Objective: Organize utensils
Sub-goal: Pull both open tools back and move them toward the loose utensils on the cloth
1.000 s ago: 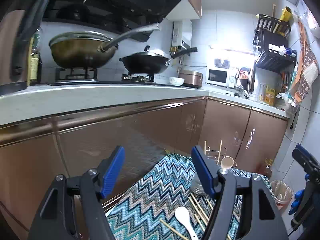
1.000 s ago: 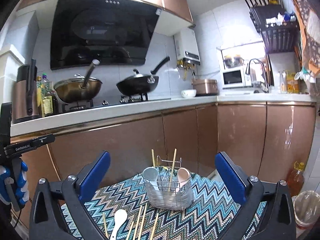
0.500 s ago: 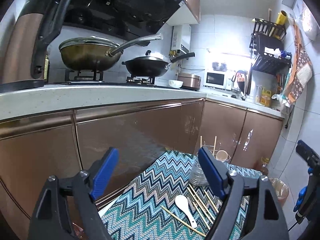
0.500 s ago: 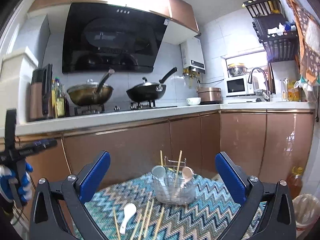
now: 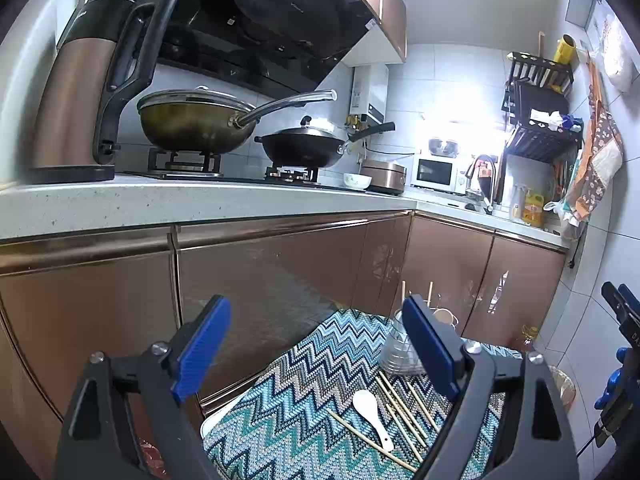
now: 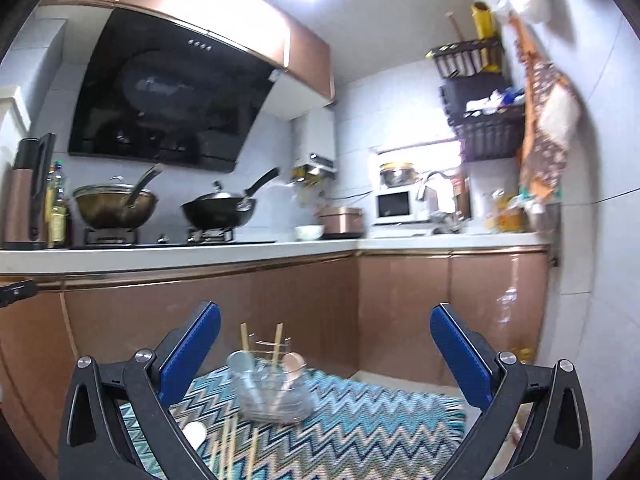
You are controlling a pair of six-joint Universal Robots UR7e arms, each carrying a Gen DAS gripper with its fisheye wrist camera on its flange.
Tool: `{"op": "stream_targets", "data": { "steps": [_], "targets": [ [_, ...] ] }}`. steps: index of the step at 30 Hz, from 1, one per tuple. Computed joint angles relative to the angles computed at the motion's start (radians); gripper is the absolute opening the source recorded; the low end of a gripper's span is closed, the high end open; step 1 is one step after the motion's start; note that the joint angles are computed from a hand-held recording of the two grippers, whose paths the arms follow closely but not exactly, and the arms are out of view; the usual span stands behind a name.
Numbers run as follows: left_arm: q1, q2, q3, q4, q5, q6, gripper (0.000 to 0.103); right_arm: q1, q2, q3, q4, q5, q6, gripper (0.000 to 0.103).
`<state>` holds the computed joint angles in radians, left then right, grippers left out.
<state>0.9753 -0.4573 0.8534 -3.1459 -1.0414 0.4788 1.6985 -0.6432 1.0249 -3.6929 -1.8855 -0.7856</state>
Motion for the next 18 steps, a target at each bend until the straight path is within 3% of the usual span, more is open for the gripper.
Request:
{"op": "stream_targets", "data": {
  "steps": [9, 18],
  "targets": [
    [0.009, -0.006, 0.016, 0.021, 0.0, -0.023, 0.088, -0.004, -0.028, 0.039, 0.049, -0.017, 0.015, 0.103],
    [0.038, 0.026, -0.059, 0.206, 0.004, -0.119, 0.088, -0.009, -0.018, 0.006, 0.232, -0.061, 0.052, 0.103]
  ]
}}
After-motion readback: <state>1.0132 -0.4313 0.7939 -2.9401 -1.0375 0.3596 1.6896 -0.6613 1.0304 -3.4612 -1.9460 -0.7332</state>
